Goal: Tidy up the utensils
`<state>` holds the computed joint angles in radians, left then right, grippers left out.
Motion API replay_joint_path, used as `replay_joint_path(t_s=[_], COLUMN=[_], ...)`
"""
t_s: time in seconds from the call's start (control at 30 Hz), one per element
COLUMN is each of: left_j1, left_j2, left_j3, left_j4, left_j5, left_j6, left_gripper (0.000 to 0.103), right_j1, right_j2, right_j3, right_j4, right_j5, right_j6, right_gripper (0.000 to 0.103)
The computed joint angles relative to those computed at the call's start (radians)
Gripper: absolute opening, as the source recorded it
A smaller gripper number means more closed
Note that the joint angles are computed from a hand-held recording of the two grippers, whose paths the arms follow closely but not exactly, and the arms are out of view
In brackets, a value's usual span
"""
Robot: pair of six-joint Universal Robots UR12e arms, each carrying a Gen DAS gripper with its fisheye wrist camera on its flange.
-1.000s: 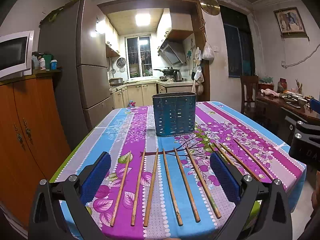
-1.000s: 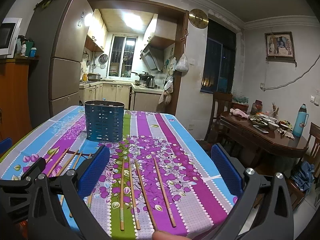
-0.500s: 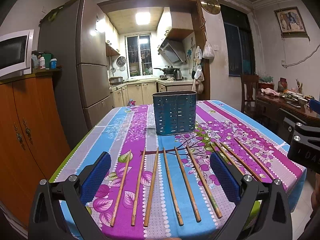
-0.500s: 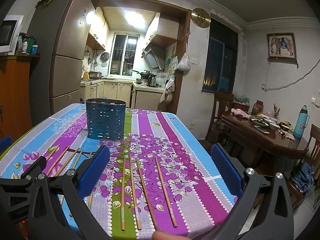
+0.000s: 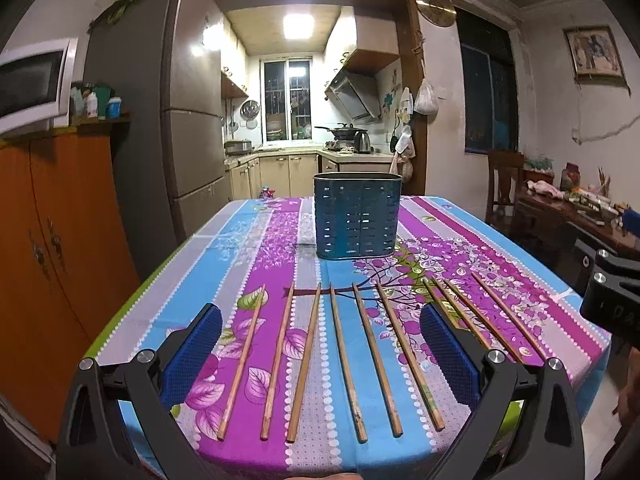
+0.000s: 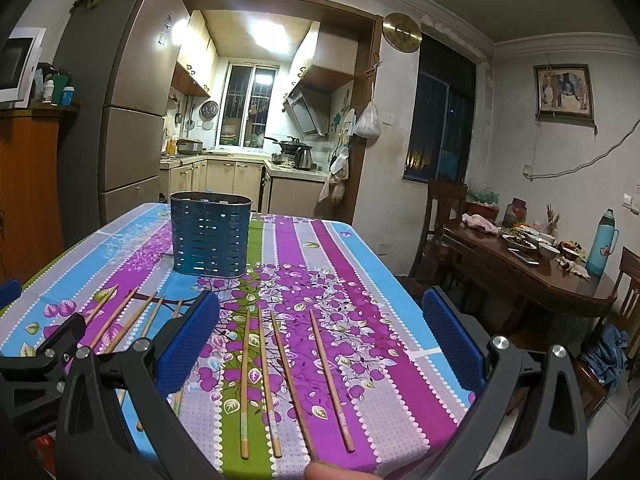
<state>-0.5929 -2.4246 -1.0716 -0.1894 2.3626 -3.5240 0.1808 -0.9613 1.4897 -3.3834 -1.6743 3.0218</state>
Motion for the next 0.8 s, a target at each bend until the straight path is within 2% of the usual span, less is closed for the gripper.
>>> replay_joint_path(t_s=[0.13, 0.37, 0.8], left_j1=[0.003, 0.005, -0.001], left_j2=[0.011, 0.034, 0.034], left_j3=[-0.014, -0.039, -0.034], left_j4=[-0.008, -0.084, -0.131], left_j5=[-0.013, -0.05, -0.045], left_j6=[-0.04, -0.107, -0.094], left_gripper=[0.099, 0.099, 0.099], right_j1=[-0.001, -0.006, -0.009], right_j2=[0.0, -0.003, -0.012], right_j3=[-0.002, 0.001, 0.006], right_j4=[0.003, 0.01, 0.045], right_j5=[0.0, -0.004, -0.002], right_j6=[0.004, 0.014, 0.025], right_gripper=[0.098, 0.098, 0.098])
